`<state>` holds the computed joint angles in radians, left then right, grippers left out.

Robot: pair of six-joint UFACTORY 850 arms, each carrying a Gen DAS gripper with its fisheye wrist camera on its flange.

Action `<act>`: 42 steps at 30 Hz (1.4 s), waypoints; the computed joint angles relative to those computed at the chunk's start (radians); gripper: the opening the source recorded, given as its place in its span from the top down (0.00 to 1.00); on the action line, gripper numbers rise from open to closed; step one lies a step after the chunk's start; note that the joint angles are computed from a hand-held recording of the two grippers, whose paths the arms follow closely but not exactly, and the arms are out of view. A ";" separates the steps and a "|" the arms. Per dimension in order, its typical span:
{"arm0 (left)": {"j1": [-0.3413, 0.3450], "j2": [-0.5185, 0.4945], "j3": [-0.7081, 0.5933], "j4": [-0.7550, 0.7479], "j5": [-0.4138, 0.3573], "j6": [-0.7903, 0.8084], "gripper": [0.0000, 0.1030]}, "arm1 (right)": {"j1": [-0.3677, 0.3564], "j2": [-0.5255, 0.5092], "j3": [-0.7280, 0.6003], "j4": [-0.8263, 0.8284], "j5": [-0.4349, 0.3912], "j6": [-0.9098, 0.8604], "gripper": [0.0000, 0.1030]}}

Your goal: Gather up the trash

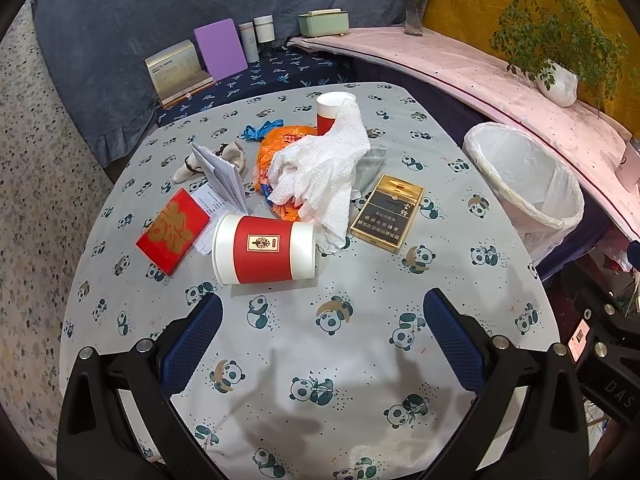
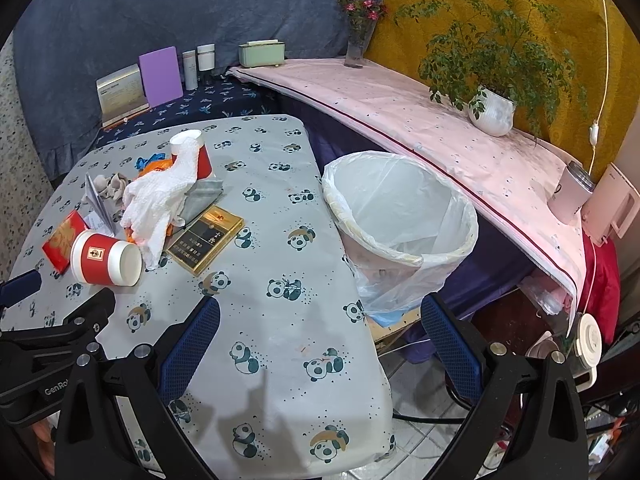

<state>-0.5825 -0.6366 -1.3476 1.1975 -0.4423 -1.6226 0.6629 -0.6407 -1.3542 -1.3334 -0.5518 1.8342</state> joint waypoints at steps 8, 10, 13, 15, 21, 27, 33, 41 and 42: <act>-0.003 0.003 0.005 0.032 0.006 -0.018 0.07 | -0.001 -0.002 -0.002 0.002 -0.002 -0.001 0.07; -0.004 0.004 0.006 0.042 0.007 -0.019 0.07 | -0.001 0.000 -0.001 0.001 -0.004 0.002 0.07; -0.006 0.004 0.008 0.059 0.008 -0.029 0.07 | -0.003 0.000 0.001 -0.001 -0.005 0.007 0.07; -0.007 0.004 0.008 0.067 0.008 -0.034 0.07 | -0.003 0.001 0.002 0.000 -0.007 0.007 0.07; -0.007 0.006 0.010 0.080 0.013 -0.044 0.07 | -0.003 0.001 0.003 0.000 -0.010 0.009 0.07; -0.009 0.007 0.009 0.088 0.011 -0.051 0.07 | -0.003 0.001 0.002 0.004 -0.011 0.006 0.07; -0.009 0.008 0.012 0.096 0.015 -0.064 0.07 | -0.005 -0.002 0.001 -0.001 -0.017 0.015 0.07; 0.024 0.021 0.044 0.177 0.047 -0.180 0.07 | 0.003 -0.031 -0.037 0.026 -0.066 -0.007 0.07; 0.031 0.021 0.045 0.171 0.052 -0.180 0.07 | 0.005 -0.035 -0.043 0.024 -0.075 -0.006 0.07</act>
<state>-0.5517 -0.6158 -1.3027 1.3682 -0.3901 -1.8023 0.6680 -0.6760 -1.3975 -1.3094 -0.6272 1.8285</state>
